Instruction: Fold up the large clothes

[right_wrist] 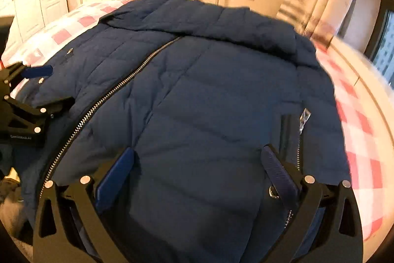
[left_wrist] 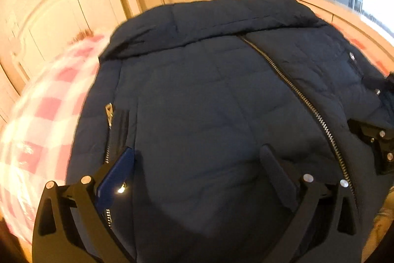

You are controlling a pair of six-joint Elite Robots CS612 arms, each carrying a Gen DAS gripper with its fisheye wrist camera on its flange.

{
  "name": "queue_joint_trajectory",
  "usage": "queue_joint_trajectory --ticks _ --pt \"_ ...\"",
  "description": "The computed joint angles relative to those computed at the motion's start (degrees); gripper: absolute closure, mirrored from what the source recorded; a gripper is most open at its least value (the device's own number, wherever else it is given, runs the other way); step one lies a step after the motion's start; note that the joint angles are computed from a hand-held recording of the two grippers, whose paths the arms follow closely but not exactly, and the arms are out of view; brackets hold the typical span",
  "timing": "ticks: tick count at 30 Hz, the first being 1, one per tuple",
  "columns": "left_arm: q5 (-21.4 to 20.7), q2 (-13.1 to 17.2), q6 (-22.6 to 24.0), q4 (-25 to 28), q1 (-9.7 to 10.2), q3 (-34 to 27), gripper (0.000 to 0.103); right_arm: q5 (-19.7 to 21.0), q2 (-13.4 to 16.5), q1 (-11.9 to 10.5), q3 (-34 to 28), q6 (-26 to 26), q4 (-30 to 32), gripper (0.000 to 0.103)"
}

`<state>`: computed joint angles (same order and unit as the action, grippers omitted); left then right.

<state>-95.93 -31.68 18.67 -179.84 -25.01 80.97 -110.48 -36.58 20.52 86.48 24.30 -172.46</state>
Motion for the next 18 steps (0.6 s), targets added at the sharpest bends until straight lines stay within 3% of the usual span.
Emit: queue_joint_trajectory --ticks 2,5,9,12,14,16,18 --pt "-1.21 -0.4 -1.18 2.1 0.65 -0.32 0.002 -0.49 -0.58 0.0 0.31 -0.01 1.24 0.005" --pt "0.37 -0.8 -3.98 -1.15 1.38 0.64 0.002 -3.07 -1.47 0.04 1.59 2.17 1.69 0.005" --pt "1.03 -0.78 -9.16 -5.15 3.38 0.94 0.002 -4.83 -3.2 0.11 5.73 7.51 -2.54 0.005" --pt "4.46 -0.21 -8.61 -0.8 3.52 -0.21 0.002 -3.84 -3.02 0.0 5.98 7.46 -0.45 0.005" --pt "2.23 0.09 -10.16 -0.16 4.14 -0.49 0.002 -3.91 -2.62 0.0 5.65 8.26 -1.03 0.005" --pt "2.96 -0.43 -10.1 -0.44 3.92 0.2 0.002 -4.33 -3.07 0.14 5.15 9.17 1.54 0.005" --pt "0.32 -1.39 -8.95 -3.65 3.97 2.02 0.003 -6.55 -3.23 1.03 4.8 7.66 -0.01 0.005"
